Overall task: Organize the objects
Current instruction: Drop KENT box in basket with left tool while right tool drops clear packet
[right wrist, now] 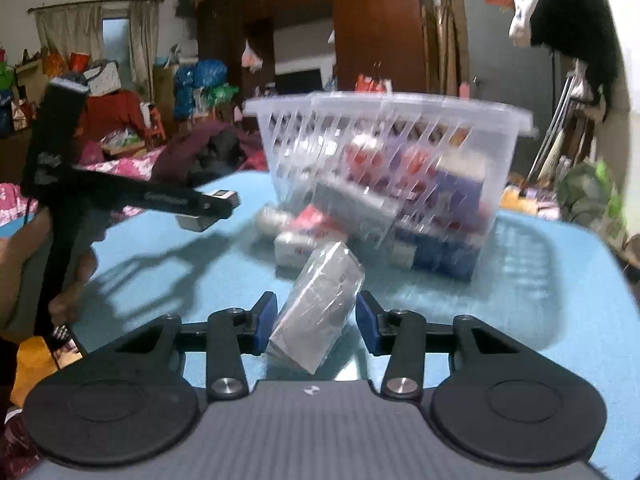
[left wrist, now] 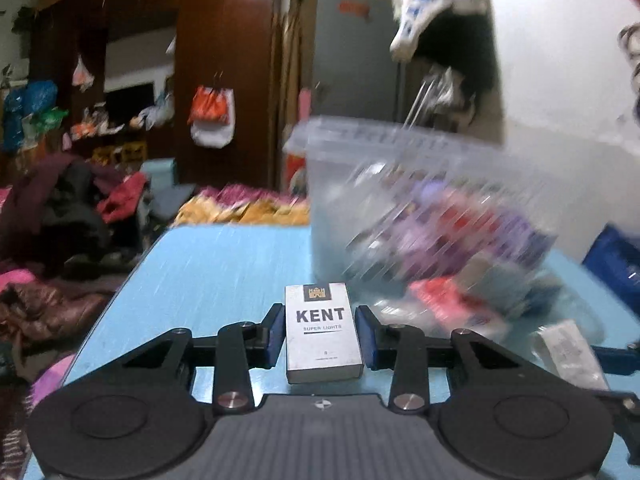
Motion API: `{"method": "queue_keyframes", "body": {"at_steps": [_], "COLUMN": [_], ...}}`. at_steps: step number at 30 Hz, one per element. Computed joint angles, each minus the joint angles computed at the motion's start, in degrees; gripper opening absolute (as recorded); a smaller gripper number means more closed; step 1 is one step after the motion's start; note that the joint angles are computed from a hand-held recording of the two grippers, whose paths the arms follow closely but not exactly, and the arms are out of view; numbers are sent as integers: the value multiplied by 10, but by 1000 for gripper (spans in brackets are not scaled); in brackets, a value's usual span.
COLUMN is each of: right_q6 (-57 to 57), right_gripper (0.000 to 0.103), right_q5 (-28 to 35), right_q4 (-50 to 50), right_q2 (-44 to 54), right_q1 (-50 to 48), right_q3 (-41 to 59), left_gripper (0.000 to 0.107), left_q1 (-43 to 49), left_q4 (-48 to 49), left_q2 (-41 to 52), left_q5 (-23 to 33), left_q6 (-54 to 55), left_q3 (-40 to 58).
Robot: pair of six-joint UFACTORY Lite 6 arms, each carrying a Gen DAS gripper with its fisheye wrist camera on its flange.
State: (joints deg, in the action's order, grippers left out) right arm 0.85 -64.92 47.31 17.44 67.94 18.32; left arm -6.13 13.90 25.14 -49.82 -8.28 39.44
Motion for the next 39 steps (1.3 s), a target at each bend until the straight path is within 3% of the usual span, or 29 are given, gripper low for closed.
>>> {"method": "queue_keyframes", "body": {"at_steps": [6,9,11,13,16,19,20,21,23,25,27,29,31,39], "right_q6": [-29,-114,-206,-298,-348,-385,-383,-384,-408,-393,-357,-285,-202,25], "right_gripper": [45,45,45,45,45,47,53,69,86,89,103,103,103,102], "right_q5": [-21,-29,-4,68,192,239,260,269,236,195,133,106,106,174], "right_q4": [60,113,110,69,-12,-23,-33,-32,8,12,34,23,9,-170], "right_q2": [-56,-158,-246,-290,-239,-139,-109,-93,-80,-119,-182,-240,-225,8], "right_q1": [46,71,33,-55,-195,-263,-280,-287,-269,-237,-174,-136,-122,-245], "right_q3": [-28,-48,-39,14,145,258,289,301,296,232,138,55,28,174], "left_gripper": [42,42,42,42,42,45,59,66,69,69,71,91,95,93], "left_q1": [20,28,18,-2,-50,-61,-68,-76,-81,-67,-35,8,18,-1], "left_q4": [66,94,106,114,66,148,169,166,113,115,176,208,171,28], "left_q2": [-59,-122,-163,-163,-91,28,72,111,143,111,42,-13,-34,81], "left_q5": [-115,-126,-78,-6,136,242,279,312,336,276,176,66,4,80], "left_q6": [-30,-54,-88,-126,-117,-215,-232,-227,-176,-176,-206,-178,-153,-54], "left_q3": [-85,-102,-65,16,192,371,431,482,511,443,323,203,118,168]}}
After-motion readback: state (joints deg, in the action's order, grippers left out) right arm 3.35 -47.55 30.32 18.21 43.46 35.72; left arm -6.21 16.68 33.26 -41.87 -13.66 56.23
